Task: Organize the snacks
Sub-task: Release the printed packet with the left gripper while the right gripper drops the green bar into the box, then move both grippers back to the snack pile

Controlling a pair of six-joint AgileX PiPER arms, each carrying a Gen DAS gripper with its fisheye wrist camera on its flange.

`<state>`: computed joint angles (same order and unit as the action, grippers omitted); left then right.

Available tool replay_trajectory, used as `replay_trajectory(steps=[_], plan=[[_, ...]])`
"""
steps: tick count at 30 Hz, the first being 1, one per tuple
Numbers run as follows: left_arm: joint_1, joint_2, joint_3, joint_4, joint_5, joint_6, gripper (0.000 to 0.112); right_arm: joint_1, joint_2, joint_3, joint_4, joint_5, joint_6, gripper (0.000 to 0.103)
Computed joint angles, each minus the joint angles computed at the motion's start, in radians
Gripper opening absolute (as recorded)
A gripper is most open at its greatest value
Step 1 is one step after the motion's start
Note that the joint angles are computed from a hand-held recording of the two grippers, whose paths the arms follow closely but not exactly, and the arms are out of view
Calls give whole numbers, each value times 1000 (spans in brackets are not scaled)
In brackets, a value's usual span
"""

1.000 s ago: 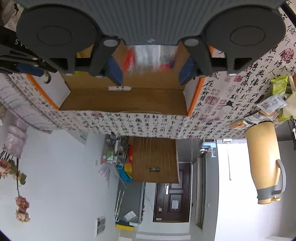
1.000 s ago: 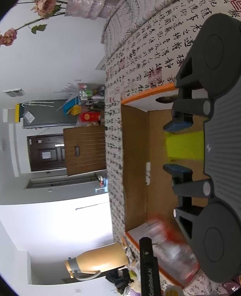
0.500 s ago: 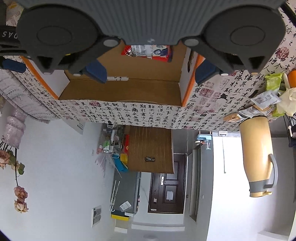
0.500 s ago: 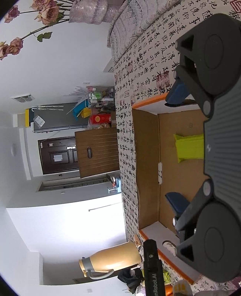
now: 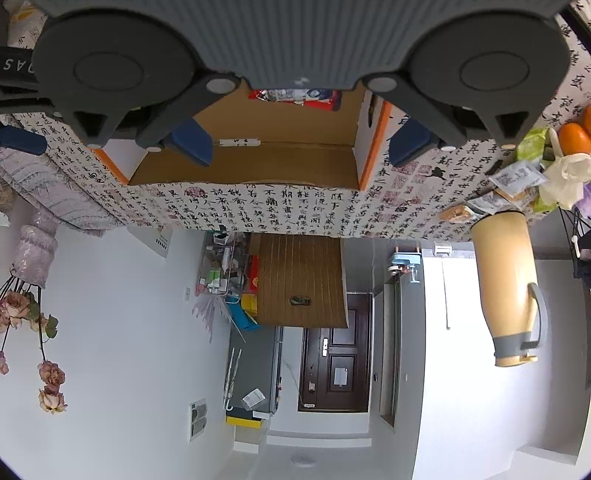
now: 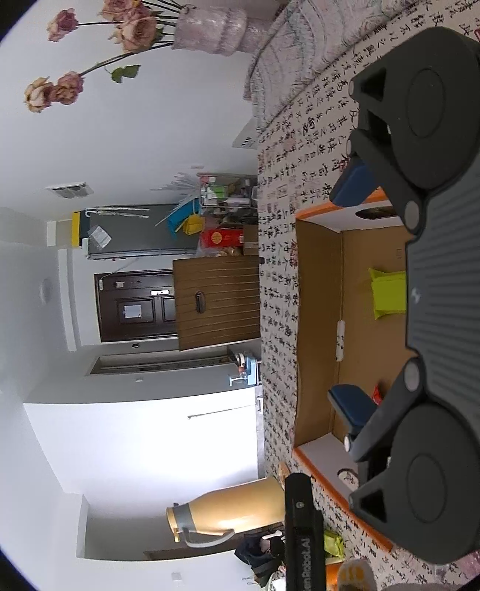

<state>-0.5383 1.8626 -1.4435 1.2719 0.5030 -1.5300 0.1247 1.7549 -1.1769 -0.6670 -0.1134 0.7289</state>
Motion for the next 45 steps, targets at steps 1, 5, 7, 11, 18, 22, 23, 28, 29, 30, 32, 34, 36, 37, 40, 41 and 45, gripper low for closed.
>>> replay_trajectory(steps=[1, 5, 7, 11, 18, 22, 23, 28, 29, 30, 32, 34, 36, 37, 40, 41, 45], plan=[[-6, -12, 13, 9, 6, -9, 103, 0, -11, 10, -12, -1, 11, 103], [-22, -54, 59, 20, 20, -21, 103, -1, -55, 52, 13, -3, -11, 103], [-33, -77, 87, 36, 29, -37, 103, -1, -82, 85, 48, -10, -41, 103], [-56, -124, 144, 57, 46, -69, 103, -3, -135, 149, 76, -18, -64, 103], [-95, -204, 252, 75, 70, -118, 103, -1, -227, 264, 94, -30, -77, 103], [-119, -244, 314, 86, 85, -149, 103, 3, -273, 327, 88, -32, -68, 103], [-125, -253, 330, 87, 88, -157, 103, 5, -283, 342, 93, -31, -73, 103], [-145, -298, 410, 99, 86, -206, 103, 10, -333, 412, 108, -26, -83, 103], [-149, -306, 426, 100, 82, -215, 103, 11, -341, 425, 116, -24, -89, 103], [-154, -313, 442, 102, 80, -223, 103, 17, -353, 441, 154, -22, -124, 103], [-165, -327, 474, 110, 77, -248, 103, 19, -368, 465, 172, -16, -140, 103], [-173, -344, 506, 117, 68, -268, 103, 24, -386, 491, 247, -10, -211, 103], [-180, -358, 534, 134, 59, -289, 103, 28, -403, 518, 337, -7, -295, 103], [-183, -363, 546, 144, 55, -298, 103, 30, -410, 531, 388, -6, -343, 103], [-202, -369, 572, 163, 63, -316, 103, 39, -426, 565, 550, -5, -504, 103], [-208, -371, 581, 167, 65, -323, 103, 44, -432, 578, 608, -6, -561, 103], [-222, -380, 618, 181, 61, -359, 103, 44, -439, 615, 620, -9, -568, 103]])
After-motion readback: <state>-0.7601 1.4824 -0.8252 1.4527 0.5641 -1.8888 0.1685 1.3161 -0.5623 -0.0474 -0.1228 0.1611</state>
